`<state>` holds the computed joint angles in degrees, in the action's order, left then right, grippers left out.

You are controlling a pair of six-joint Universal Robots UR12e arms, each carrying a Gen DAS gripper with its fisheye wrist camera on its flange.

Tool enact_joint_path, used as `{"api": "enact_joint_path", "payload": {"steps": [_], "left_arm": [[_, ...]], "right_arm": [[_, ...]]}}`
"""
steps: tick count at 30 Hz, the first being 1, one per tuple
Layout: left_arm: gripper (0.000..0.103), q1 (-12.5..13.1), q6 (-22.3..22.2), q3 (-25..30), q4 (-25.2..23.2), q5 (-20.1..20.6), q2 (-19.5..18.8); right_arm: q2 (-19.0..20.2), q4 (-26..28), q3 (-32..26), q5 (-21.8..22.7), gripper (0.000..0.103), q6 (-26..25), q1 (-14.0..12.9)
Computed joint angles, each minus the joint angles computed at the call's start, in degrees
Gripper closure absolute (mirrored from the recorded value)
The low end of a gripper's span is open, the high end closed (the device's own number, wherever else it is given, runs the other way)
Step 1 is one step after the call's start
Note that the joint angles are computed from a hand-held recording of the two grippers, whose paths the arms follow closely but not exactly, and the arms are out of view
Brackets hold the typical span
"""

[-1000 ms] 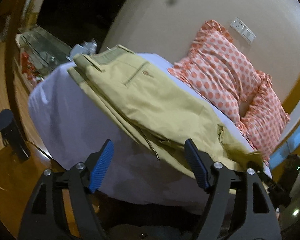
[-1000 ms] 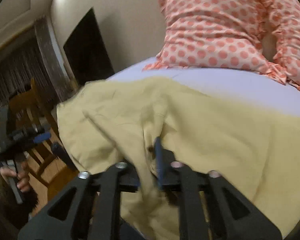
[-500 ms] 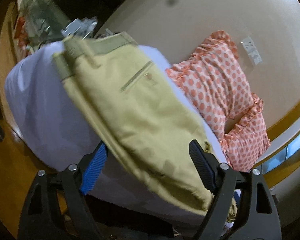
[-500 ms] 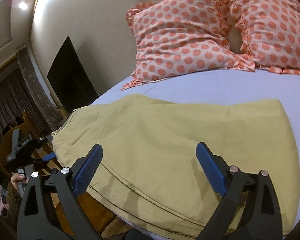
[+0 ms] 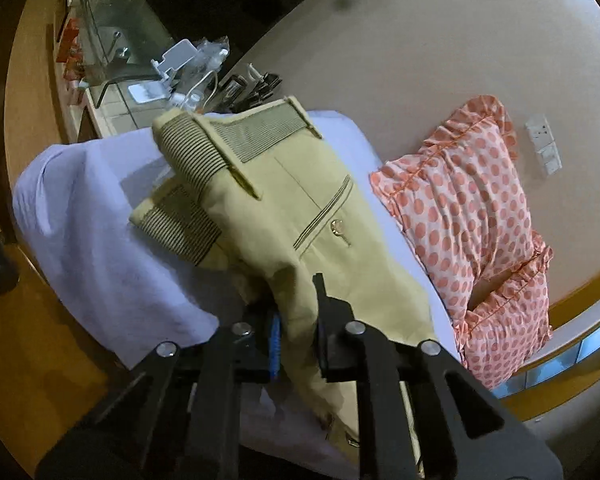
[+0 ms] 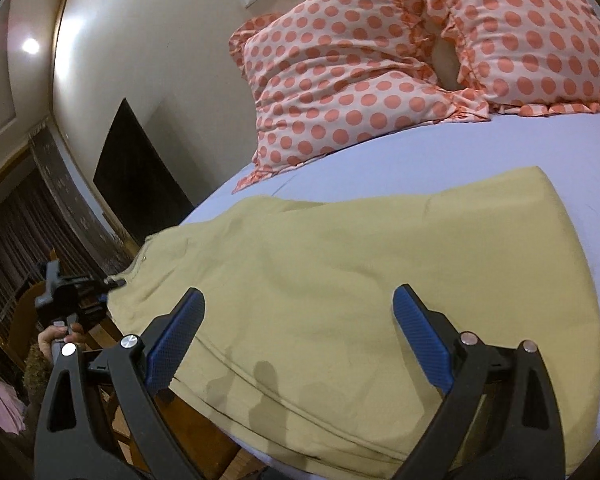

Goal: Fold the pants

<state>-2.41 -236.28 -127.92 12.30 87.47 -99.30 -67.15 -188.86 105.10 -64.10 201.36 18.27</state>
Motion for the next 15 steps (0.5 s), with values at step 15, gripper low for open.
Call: {"api": "enact_joint_path", "payload": {"steps": [15], "left_arm": [[0.098,-22.4,54.8,28.7,-18.2,8.9,-10.4]], "right_arm": [[-3.1,-12.7,7.7,-5.7,0.006,16.3,-6.6]]}}
